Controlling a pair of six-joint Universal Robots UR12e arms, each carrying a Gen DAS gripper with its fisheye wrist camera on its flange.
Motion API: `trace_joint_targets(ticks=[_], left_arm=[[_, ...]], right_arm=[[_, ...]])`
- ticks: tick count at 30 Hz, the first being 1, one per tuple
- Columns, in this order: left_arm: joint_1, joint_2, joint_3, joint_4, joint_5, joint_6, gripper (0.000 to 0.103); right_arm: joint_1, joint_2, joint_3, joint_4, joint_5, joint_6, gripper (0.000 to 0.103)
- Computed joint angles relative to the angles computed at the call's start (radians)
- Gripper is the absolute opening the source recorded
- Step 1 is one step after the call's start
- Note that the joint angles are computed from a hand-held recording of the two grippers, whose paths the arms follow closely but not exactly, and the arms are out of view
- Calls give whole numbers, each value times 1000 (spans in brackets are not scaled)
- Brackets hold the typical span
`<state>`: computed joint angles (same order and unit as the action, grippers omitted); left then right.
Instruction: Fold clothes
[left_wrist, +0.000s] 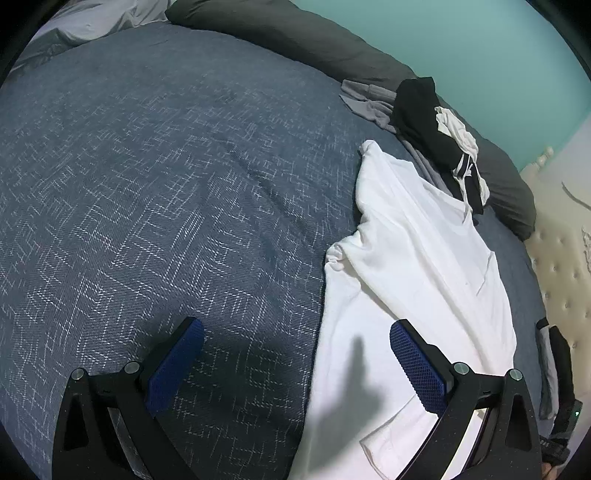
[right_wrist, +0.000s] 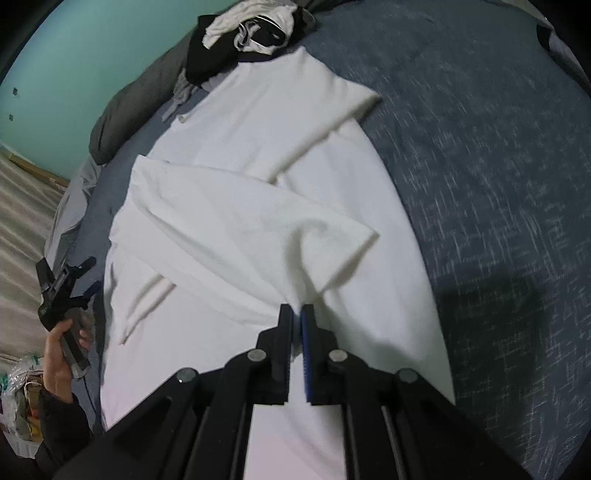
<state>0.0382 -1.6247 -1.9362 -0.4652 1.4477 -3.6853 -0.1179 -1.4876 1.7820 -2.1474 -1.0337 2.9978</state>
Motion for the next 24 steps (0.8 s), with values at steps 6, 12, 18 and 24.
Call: trace_joint_targets(ticks=[6,12,18,24], left_arm=[[-14,-6,14,-22,37,33,103],[-11,-7,16,-25,26,36,103],[-16,-7,19,-27,34,29,103],[-19,-7,18,-27,40,34,103]], right_arm=[[24,-7,-11,-102,-52,14,7],[89,50,-113,-146,-130,30,14],[166,165,-270,-53,-46,-85,36],[256,321,-458,41,-82,-184,36]])
